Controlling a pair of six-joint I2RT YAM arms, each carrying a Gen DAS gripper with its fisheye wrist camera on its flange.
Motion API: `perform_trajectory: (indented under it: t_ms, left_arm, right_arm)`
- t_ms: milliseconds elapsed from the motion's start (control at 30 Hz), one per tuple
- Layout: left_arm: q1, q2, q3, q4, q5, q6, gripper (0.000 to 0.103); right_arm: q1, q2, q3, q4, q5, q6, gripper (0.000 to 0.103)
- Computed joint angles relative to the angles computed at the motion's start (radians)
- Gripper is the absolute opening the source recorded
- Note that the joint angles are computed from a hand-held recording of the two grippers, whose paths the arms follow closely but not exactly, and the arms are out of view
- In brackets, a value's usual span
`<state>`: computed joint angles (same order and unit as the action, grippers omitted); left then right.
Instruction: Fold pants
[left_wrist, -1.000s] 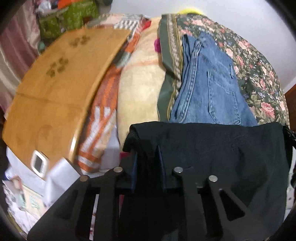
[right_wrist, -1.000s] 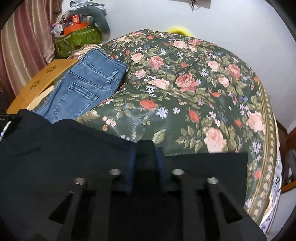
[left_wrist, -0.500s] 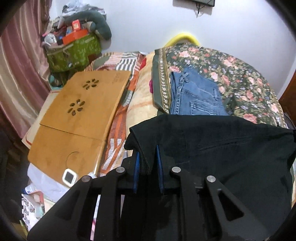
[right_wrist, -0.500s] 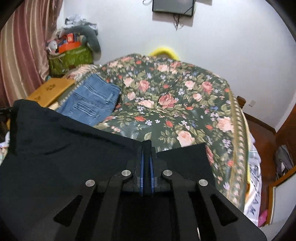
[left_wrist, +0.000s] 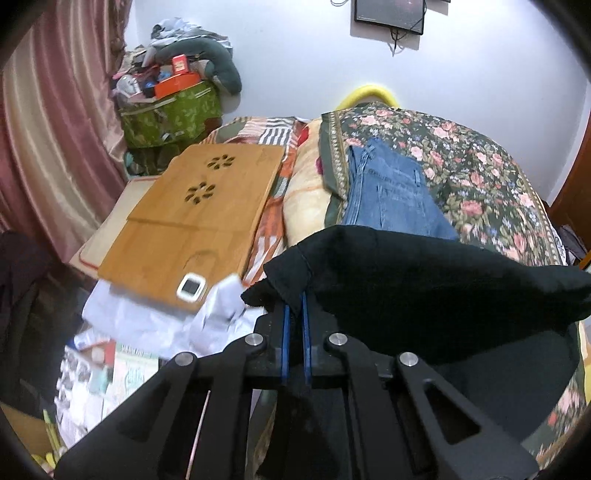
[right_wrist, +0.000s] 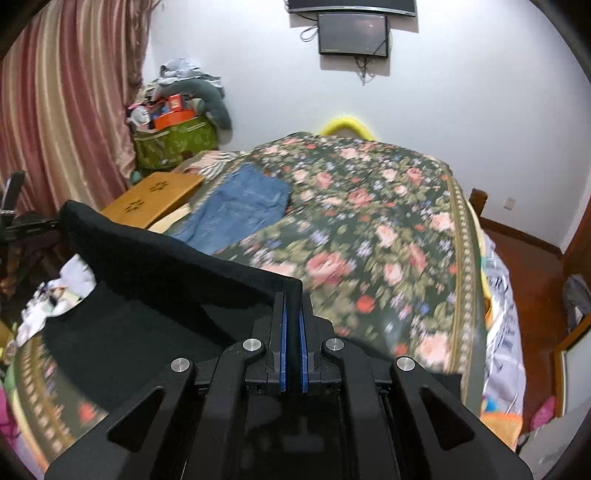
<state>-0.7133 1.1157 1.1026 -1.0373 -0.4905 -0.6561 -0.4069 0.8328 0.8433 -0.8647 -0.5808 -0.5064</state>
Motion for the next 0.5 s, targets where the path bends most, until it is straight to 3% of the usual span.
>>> perform_trajectory:
  t_ms: [300, 500]
  left_arm:
    - [-0.238, -0.203, -0.213, -0.166, -0.038, -0.296, 0.005]
    - [-0.360, -0.196, -0.311, -0.225, -0.012, -0.451, 0.005]
  right_arm:
    - [-0.136, -0.157, -0.133, -0.202, -0.082, -0.151, 0.004]
    - [-0.212, -0.178, -0.182, -0.299, -0.108, -0.221, 0.005]
